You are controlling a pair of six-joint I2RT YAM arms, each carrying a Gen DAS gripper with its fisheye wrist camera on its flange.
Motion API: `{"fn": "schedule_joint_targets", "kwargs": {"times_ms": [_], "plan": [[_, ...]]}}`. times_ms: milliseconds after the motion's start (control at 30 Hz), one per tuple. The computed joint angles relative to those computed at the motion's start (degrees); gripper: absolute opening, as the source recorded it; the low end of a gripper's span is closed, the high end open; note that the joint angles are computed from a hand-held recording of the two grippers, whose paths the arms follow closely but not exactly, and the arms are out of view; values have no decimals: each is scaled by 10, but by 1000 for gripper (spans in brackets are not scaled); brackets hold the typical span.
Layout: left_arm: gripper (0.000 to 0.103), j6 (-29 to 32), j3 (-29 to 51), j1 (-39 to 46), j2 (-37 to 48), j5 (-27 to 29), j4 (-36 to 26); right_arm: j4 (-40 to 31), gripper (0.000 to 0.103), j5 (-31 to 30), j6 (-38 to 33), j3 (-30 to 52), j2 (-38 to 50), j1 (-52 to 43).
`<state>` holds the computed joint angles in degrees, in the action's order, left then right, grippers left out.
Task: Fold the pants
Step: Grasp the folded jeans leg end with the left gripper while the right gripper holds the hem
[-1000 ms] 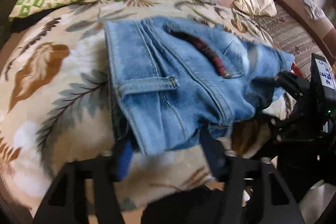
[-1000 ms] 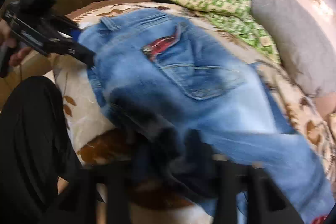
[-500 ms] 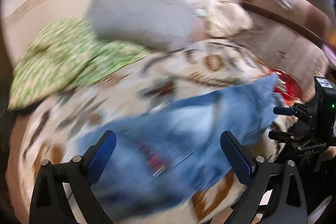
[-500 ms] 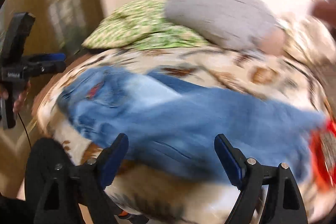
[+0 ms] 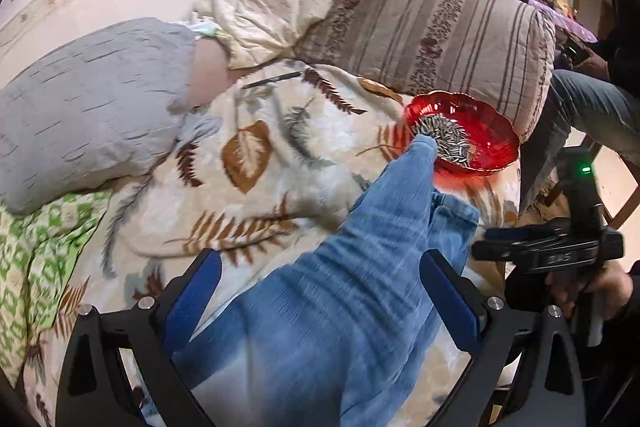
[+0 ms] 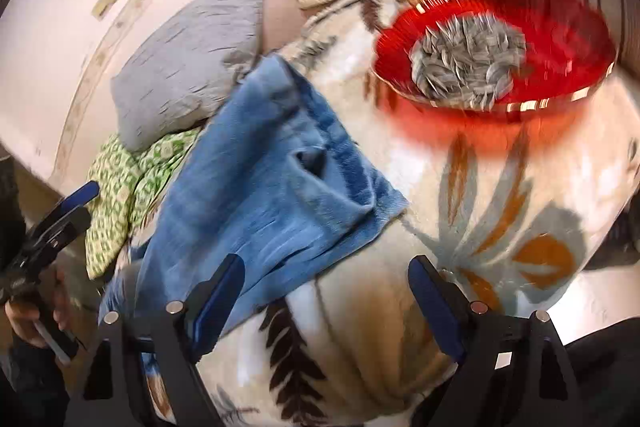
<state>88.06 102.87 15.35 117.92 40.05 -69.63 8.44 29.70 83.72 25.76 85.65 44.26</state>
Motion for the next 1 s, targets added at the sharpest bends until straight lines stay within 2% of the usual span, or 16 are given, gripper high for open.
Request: {"fn": "schedule_joint_targets", "kwargs": {"times_ms": [67, 133, 167, 267, 300, 367, 500, 600, 767, 867, 900, 933, 967, 1000], "plan": [[99, 1, -3, -12, 0, -7, 2, 60, 87, -17, -2, -7, 34, -22], [99, 1, -7, -26, 0, -13, 3, 103, 87, 10, -15, -2, 62, -29], [99, -2, -8, -35, 2, -19, 6, 121, 83, 13, -23, 1, 73, -38], [99, -21, -19, -63, -6, -42, 23, 110, 14, 7, -42, 29, 103, -56], [99, -24, -22, -69, -8, -47, 26, 162, 14, -16, -51, 13, 116, -67], [99, -33, -32, -88, -17, -57, 37, 184, 14, -4, -50, -2, 116, -58], [99, -41, -41, -128, -19, -55, 25, 156, 14, 29, -50, -20, 89, -23], [99, -63, -56, -176, -17, -70, 33, 135, 14, 48, -24, -46, 67, 2], [99, -106, -69, -261, 15, -112, 53, 76, 14, 80, 26, -50, 51, 36], [99, -136, -65, -298, 51, -164, 77, 75, 13, 86, 41, -56, 51, 47], [93, -149, -62, -306, 65, -186, 85, 77, 13, 86, 39, -56, 54, 46], [75, -161, -51, -312, 84, -206, 82, 77, 13, 87, 40, -56, 55, 48], [64, -163, -25, -313, 111, -217, 52, 81, 13, 86, 39, -59, 54, 47], [38, -160, 0, -312, 135, -216, 14, 85, 14, 84, 38, -61, 54, 44]]}}
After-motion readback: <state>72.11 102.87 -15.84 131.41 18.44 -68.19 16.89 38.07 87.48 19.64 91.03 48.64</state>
